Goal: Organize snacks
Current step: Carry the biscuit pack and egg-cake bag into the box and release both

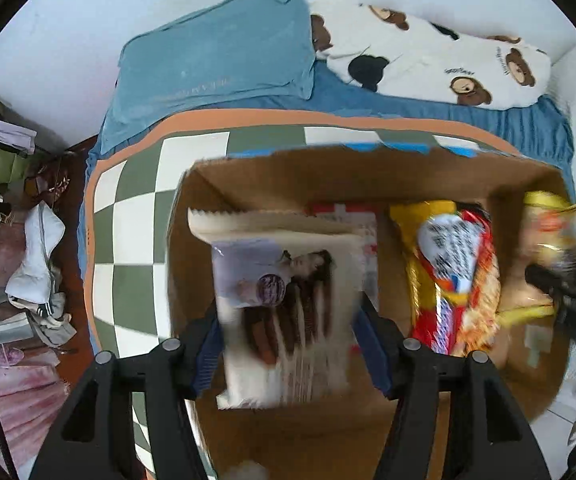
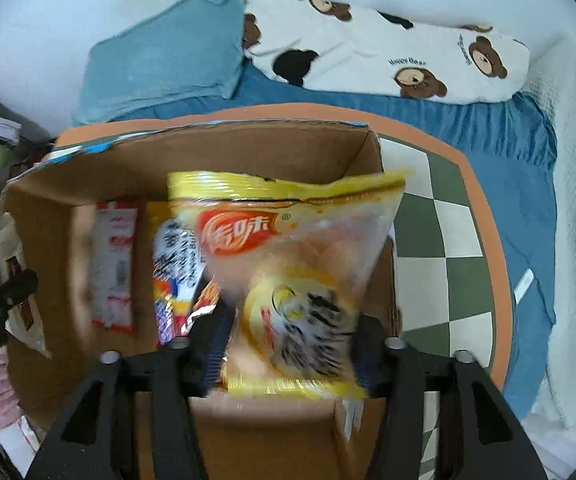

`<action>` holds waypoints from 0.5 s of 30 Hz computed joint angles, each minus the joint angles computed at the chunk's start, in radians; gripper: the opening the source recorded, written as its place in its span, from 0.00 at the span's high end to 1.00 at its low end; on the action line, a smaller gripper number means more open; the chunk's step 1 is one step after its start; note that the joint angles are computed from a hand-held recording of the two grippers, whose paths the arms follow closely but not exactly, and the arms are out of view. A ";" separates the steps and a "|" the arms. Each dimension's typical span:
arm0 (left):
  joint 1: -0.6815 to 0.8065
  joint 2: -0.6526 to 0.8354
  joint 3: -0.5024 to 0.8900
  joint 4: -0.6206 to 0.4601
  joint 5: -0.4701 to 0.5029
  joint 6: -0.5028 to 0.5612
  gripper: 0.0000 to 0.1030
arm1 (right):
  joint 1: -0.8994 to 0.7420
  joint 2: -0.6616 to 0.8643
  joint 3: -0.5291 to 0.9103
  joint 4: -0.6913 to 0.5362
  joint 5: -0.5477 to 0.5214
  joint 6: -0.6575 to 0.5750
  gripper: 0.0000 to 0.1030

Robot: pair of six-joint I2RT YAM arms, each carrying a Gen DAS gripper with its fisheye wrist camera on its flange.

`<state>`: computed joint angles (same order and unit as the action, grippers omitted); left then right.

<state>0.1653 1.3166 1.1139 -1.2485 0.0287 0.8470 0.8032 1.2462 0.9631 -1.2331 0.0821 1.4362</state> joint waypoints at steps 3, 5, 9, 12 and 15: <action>-0.030 0.031 0.000 0.029 0.013 -0.035 0.08 | -0.065 -0.010 -0.056 0.081 -0.006 -0.046 0.10; -0.037 0.047 0.004 0.024 0.038 -0.054 0.08 | -0.074 0.004 -0.081 0.120 -0.004 -0.067 0.09; -0.038 0.033 -0.036 0.020 0.056 -0.068 0.08 | -0.050 0.003 -0.112 0.168 -0.003 -0.056 0.09; -0.022 0.031 -0.085 0.016 0.045 -0.070 0.08 | -0.003 0.000 -0.132 0.187 -0.014 -0.013 0.09; 0.002 0.028 -0.125 0.007 0.025 -0.056 0.08 | 0.039 -0.001 -0.162 0.215 -0.033 0.030 0.09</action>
<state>0.1672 1.3449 0.9890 -1.2412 0.0538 0.7911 0.8426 1.2451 0.8007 -1.0185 0.0490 1.4661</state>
